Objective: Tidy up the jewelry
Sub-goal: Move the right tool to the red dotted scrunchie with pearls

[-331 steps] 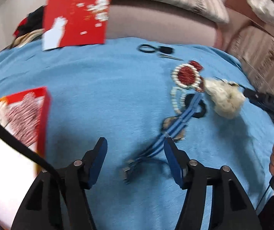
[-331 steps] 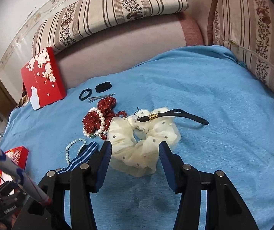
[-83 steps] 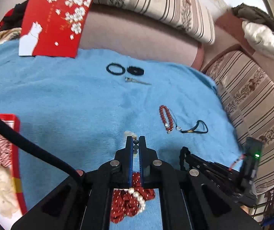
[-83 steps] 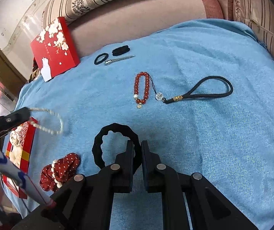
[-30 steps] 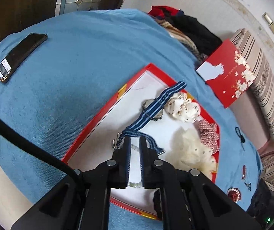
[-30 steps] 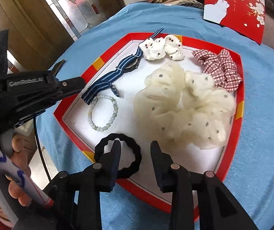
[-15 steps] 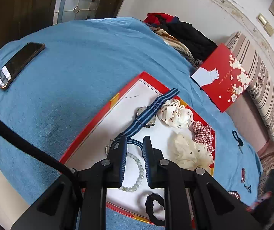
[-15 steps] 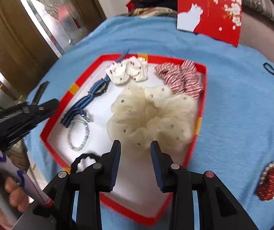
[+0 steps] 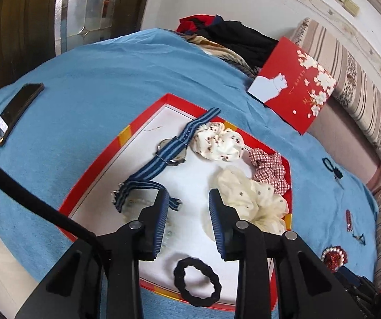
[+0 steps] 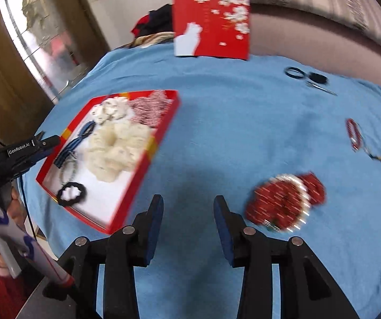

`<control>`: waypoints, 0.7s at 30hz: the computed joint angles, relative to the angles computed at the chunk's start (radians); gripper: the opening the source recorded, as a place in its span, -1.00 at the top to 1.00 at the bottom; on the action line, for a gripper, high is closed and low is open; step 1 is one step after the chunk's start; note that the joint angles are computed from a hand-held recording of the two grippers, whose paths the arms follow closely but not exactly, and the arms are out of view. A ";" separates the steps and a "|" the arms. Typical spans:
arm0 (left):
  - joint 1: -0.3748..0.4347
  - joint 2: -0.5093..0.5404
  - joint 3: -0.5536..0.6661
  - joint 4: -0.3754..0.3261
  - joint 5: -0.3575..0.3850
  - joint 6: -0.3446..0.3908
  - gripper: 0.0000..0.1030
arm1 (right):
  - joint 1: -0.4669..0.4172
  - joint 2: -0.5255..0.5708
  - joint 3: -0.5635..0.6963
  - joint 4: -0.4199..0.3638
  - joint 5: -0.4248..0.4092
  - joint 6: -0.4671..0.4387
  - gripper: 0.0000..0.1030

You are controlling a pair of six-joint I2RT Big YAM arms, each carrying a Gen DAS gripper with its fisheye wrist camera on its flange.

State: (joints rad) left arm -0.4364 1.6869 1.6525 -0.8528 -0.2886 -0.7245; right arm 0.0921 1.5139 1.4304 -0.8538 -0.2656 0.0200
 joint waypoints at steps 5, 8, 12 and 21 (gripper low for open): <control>-0.039 0.037 0.047 -0.026 -0.034 0.035 0.38 | -0.080 -0.046 -0.060 0.018 0.013 -0.025 0.18; -0.072 0.050 0.063 -0.006 -0.044 0.073 0.37 | -0.149 -0.070 -0.090 0.032 0.012 -0.025 0.18; -0.132 0.076 0.095 0.028 -0.041 0.144 0.30 | -0.239 -0.076 -0.109 0.041 0.003 -0.014 0.18; -0.224 0.249 0.301 -0.029 0.240 0.248 0.26 | -0.340 -0.054 -0.138 0.097 -0.059 0.016 0.18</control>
